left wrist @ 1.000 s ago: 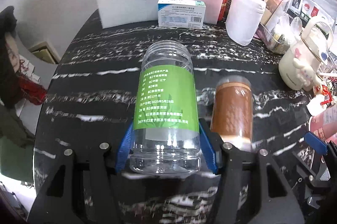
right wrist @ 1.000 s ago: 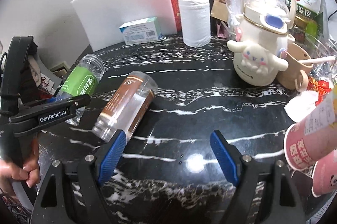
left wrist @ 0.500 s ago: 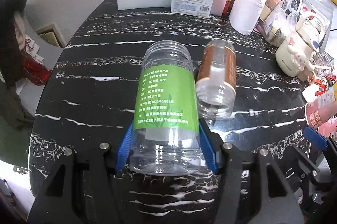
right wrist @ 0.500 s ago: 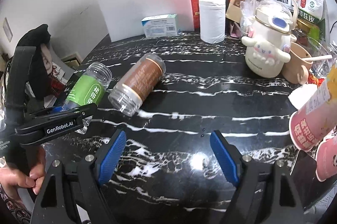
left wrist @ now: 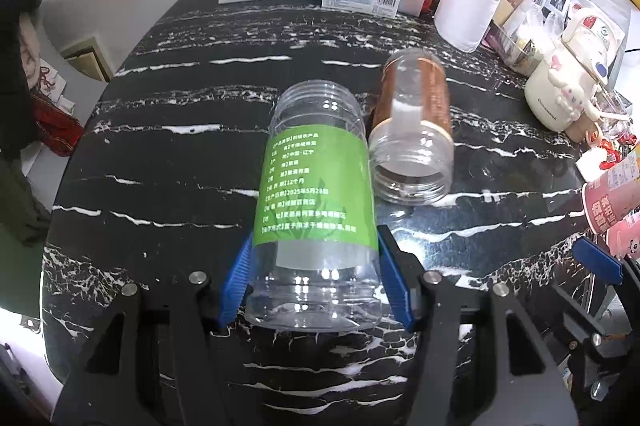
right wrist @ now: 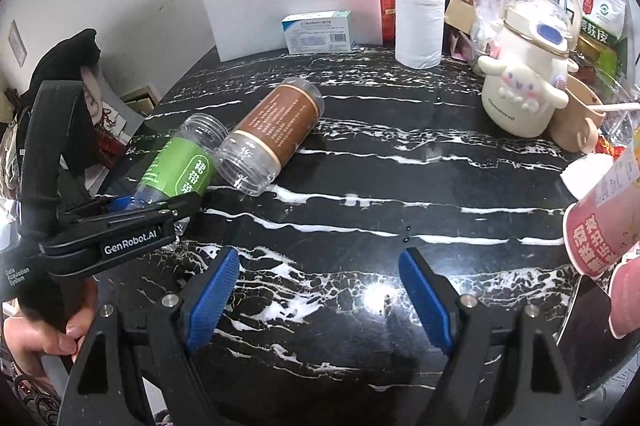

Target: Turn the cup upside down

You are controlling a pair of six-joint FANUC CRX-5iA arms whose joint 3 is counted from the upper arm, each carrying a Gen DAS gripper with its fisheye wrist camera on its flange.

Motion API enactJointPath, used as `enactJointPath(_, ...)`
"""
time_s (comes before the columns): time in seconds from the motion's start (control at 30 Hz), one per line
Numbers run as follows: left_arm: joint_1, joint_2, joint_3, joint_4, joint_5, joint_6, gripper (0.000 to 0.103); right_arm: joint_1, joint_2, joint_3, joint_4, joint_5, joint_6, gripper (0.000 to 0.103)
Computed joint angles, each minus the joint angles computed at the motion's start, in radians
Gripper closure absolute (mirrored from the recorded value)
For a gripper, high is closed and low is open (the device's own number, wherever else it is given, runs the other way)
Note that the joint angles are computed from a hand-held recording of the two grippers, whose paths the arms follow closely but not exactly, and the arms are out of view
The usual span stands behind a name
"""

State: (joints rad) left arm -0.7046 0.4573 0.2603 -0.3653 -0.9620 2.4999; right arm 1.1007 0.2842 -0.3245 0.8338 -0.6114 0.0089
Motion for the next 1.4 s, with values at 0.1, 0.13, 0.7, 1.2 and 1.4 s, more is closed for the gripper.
enactJointPath(0.1,0.004,0.001,-0.012,0.01,0.01,0.0,0.045,0.004,0.008,0.01,-0.013,-0.005,0.013,0.02)
enactJointPath(0.13,0.004,0.0,-0.014,0.011,0.012,0.001,0.045,0.004,0.01,0.013,-0.017,-0.007,0.016,0.02)
enactJointPath(0.7,0.027,-0.024,-0.053,0.072,0.032,-0.018,0.033,0.006,0.018,0.035,-0.035,-0.017,0.057,0.02)
enactJointPath(1.2,0.002,-0.182,-0.134,-0.045,-0.028,0.098,0.026,0.018,0.016,0.057,0.007,0.009,0.045,0.02)
enactJointPath(1.4,-0.016,-0.259,-0.181,-0.141,-0.103,0.182,0.023,0.029,0.056,0.108,0.016,0.041,0.037,0.02)
